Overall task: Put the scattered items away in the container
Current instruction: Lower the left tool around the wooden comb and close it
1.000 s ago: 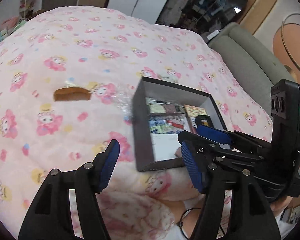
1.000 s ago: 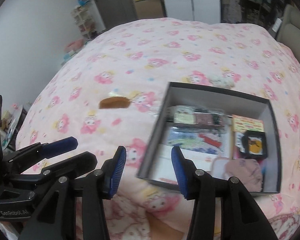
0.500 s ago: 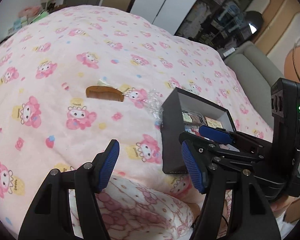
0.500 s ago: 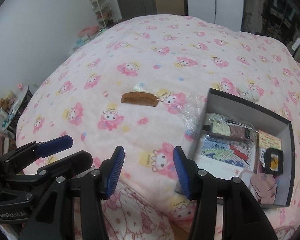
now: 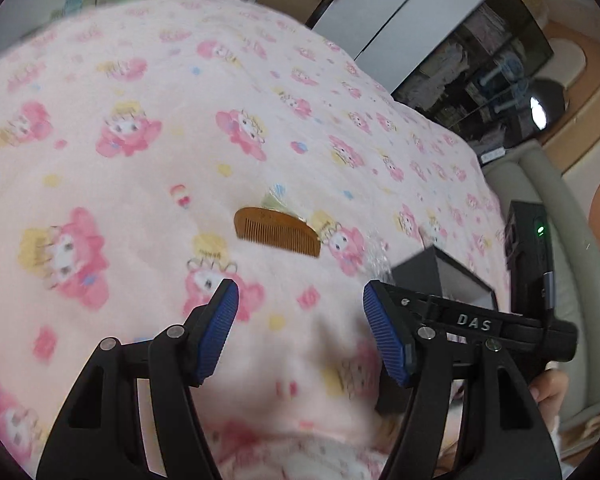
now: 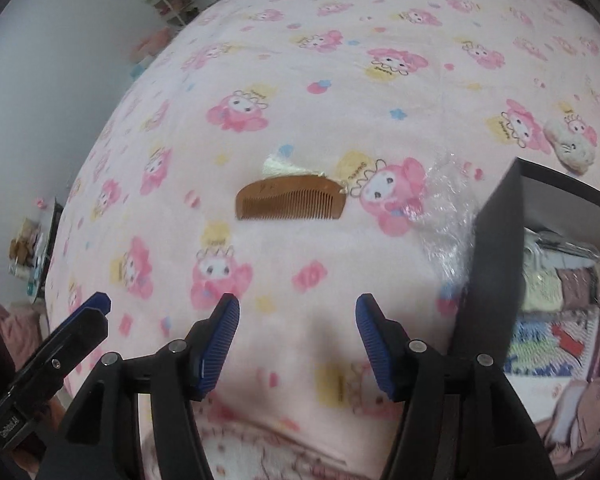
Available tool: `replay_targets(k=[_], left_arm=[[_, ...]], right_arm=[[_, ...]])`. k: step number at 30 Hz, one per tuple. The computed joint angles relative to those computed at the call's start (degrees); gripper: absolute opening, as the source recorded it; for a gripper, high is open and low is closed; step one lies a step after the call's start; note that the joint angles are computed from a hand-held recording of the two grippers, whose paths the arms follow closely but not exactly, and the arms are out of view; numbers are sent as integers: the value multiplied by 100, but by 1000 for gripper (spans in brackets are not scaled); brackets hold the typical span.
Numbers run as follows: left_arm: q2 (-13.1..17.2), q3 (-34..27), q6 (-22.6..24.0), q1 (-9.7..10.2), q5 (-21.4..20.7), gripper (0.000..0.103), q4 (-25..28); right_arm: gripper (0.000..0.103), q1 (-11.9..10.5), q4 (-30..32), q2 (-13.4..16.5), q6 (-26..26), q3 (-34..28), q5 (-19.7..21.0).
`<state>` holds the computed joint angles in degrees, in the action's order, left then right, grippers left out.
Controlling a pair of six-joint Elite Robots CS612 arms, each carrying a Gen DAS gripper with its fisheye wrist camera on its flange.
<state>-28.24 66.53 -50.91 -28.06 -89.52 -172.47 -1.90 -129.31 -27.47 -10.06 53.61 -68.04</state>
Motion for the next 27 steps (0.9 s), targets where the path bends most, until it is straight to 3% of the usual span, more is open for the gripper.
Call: replay_targets(k=[7,9,14,18,21,23,27], left_arm=[[730,-1108,-91,292,-485,65,541],[987,-1551,-49,363,-711,64,835],[1498,-2389,-52,464,-1102,50,1387],[1784,-2833,-165,501,-1209,47,1623],[1798,-2884,-115,485,-1207,35,1724],[1671,-2744,-33,442,-988,31,1861],[1196,-1977,-8,373,-801,29,1498]], right_arm=[[57,142,1249,1153,546,-1945,-419],[57,146,1679,1527,705,-2614,-384],[57,130,2029,2140,1068,-3671,-148],[58,165,2605,2701,988,-4710,-176],[56,151,2292,2555,997,-4333,24],[50,149,2150,2401,816,-4033,144],[40,122,1421,1733,446,-2799,319]])
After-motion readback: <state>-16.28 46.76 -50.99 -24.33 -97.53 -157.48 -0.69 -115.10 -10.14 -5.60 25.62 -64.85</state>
